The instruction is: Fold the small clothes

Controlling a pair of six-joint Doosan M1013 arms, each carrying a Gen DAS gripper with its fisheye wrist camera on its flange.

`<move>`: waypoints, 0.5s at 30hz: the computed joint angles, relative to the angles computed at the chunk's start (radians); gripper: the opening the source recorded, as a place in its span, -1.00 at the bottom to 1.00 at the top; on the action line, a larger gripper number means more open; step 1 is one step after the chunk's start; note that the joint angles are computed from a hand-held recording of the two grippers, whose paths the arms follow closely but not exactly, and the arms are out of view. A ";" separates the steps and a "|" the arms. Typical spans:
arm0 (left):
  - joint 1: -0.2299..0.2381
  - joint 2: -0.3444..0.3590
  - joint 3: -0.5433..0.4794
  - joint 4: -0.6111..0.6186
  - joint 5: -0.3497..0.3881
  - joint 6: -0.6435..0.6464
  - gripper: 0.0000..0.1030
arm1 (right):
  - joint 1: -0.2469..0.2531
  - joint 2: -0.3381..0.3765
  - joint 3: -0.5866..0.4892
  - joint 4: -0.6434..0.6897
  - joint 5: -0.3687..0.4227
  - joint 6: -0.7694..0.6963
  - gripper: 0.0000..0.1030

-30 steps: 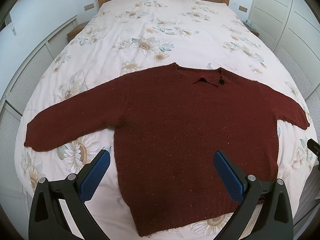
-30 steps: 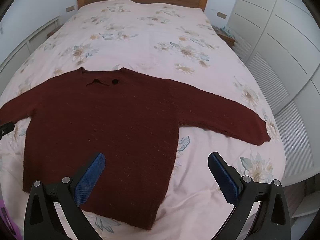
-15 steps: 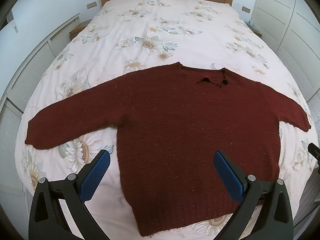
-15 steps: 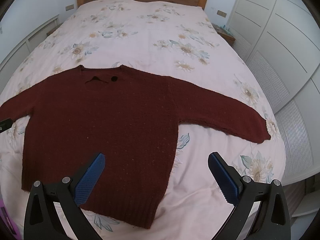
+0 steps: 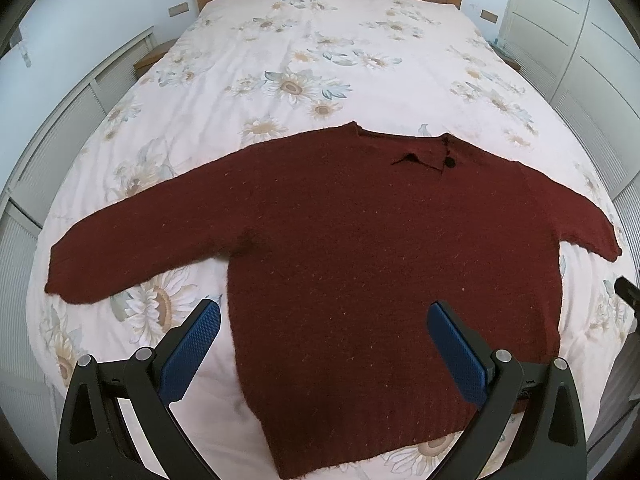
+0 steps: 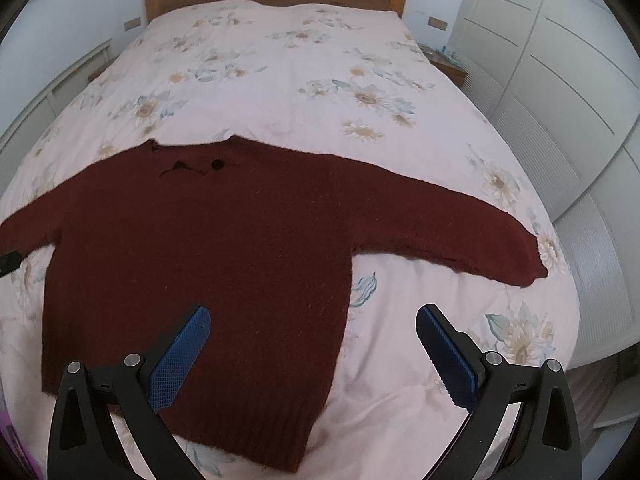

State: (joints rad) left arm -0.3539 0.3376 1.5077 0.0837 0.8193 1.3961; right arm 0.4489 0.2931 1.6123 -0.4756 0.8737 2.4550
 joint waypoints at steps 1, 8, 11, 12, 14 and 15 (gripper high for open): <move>0.001 0.005 -0.005 0.000 0.001 0.005 0.98 | -0.010 -0.001 0.006 -0.005 -0.010 0.008 1.00; 0.006 0.051 -0.054 0.023 0.013 -0.004 0.98 | -0.128 0.004 0.061 -0.039 -0.043 0.083 1.00; 0.007 0.072 -0.074 0.035 0.019 -0.001 0.98 | -0.200 0.010 0.087 -0.021 -0.062 0.110 1.00; 0.005 0.080 -0.082 0.042 0.023 -0.001 0.98 | -0.222 0.015 0.093 -0.012 -0.067 0.120 1.00; 0.005 0.097 -0.097 0.042 0.035 0.012 0.98 | -0.273 0.028 0.104 0.025 -0.080 0.135 1.00; 0.006 0.106 -0.103 0.031 0.036 0.028 0.98 | -0.300 0.037 0.110 0.047 -0.088 0.145 1.00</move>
